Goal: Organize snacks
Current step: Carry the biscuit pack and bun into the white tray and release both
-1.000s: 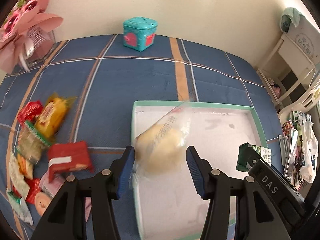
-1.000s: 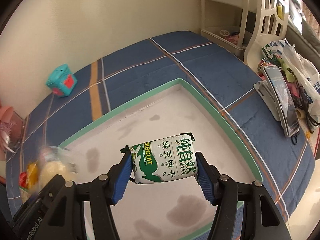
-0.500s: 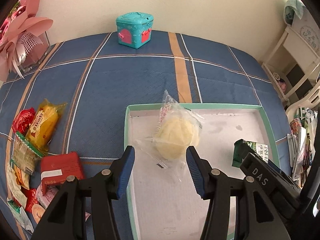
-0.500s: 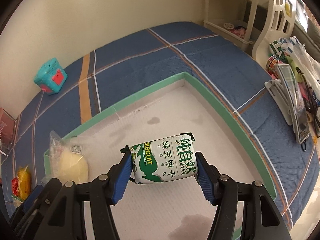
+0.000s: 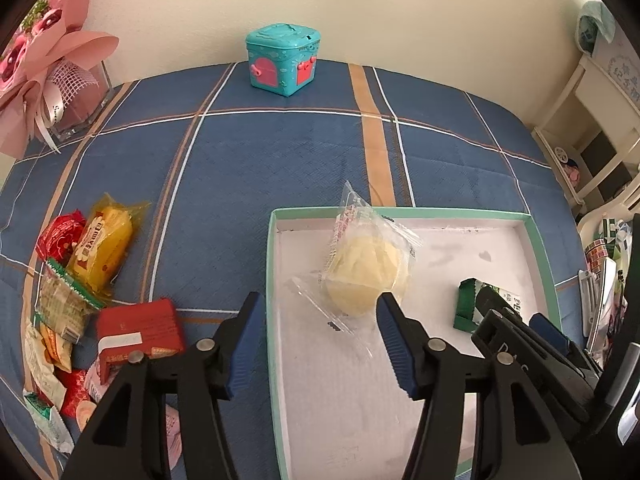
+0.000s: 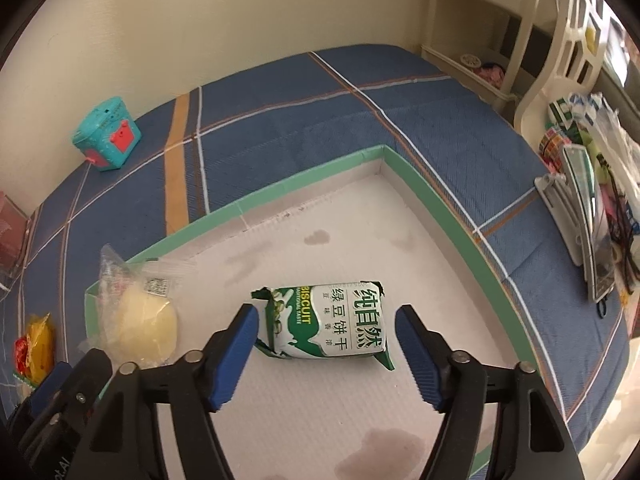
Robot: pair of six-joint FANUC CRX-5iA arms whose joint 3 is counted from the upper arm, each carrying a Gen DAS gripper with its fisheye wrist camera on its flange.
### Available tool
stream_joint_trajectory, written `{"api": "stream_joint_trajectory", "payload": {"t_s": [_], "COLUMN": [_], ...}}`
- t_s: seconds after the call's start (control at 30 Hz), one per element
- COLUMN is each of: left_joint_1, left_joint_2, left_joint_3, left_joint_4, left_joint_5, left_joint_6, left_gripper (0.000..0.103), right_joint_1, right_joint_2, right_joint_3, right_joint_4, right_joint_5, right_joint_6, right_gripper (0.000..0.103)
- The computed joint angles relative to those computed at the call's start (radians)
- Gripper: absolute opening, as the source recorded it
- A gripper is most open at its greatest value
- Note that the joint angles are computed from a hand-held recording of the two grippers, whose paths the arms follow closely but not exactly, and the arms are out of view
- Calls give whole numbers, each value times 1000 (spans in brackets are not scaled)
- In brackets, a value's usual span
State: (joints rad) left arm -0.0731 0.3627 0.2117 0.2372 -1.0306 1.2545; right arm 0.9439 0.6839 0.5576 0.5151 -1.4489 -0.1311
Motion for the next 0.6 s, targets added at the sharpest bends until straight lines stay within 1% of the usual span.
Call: {"api": "stream_joint_trajectory", "payload": {"t_s": [0.1,0.13,0.17,0.23,0.43,0.6], "left_joint_1": [2,4,8,14,37,53], "left_joint_2": [-8,-11,-13,-19,-45,-68], "left_joint_3": [6,8,10,16,11,-5], "left_joint_4": [-9,-9,-6,-7,2,6], "left_joint_5": [-5,-9,-13,-23,-30,-12], "left_joint_6": [8,9,11,25,48,77], "left_gripper": [60,62,68,71,72,72], "right_joint_1": [5,7,8,13,26,32], "right_joint_2": [-2,-1,2,3,-14,-21], "right_joint_3": [8,15,25,36,30,34], "right_joint_4": [8,10,11,19,53,69], "right_joint_5": [-3,-9,-16,-24,-16,-26], "right_joint_6": [18,26,34,48,54,66], "right_gripper": [79,80,80,80,80,80]}}
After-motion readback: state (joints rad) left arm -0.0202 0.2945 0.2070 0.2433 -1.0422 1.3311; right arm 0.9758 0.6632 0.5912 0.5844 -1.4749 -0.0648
